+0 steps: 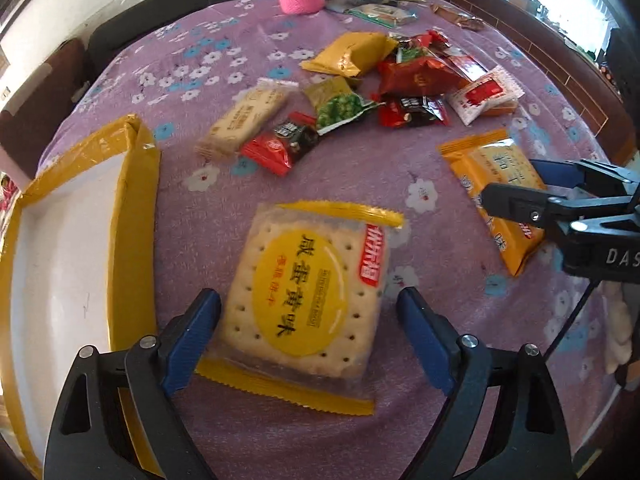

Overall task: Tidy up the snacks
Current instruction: 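Carry both packs over the yellow-rimmed tray and open both tools to drop them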

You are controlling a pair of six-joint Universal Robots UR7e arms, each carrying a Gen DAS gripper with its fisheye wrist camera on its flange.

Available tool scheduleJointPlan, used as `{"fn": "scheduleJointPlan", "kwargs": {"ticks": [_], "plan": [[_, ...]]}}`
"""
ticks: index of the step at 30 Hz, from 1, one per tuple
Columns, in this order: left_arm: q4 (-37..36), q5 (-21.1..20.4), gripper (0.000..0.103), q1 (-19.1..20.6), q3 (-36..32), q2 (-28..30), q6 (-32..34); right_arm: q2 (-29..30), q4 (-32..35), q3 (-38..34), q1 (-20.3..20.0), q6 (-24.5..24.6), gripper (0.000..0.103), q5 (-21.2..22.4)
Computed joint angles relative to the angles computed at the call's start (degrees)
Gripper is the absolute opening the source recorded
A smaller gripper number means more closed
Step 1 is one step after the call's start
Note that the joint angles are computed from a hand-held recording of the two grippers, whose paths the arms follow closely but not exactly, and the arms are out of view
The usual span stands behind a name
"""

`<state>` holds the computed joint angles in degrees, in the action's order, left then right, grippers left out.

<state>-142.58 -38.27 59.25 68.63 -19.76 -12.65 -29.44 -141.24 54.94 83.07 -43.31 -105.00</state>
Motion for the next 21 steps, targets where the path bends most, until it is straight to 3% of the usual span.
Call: {"fn": "scheduleJointPlan", "kwargs": {"ticks": [2,3,13,15,21], "plan": [[-3.28,0.81,0.072,-0.27,1.02,-0.12,0.96,-0.07,-0.41,0.3,0.08,0.19,0.081,0.18],[-4.03,-0.04,0.07,-0.25,1.56,-0.52,0.84,-0.13,-1.1,0.67,0.19,0.0,0.081,-0.07],[-18.0,-6.4,0.07,-1.77,12.5,-5.8,-3.31,1.47,-9.37,2.92,1.96,-3.47,0.081,-6.95],[-20.73,-6.56,0.07,-2.31,14.86,-7.09,-4.18,1.38,-12.05,4.03,2.04,-4.17,0.073,-7.61],[-30.11,-3.69,0.07,-3.18,23.03,-12.43,-5.01,-1.75,-10.43,7.37,1.01,-1.49,0.072,-3.48]]}}
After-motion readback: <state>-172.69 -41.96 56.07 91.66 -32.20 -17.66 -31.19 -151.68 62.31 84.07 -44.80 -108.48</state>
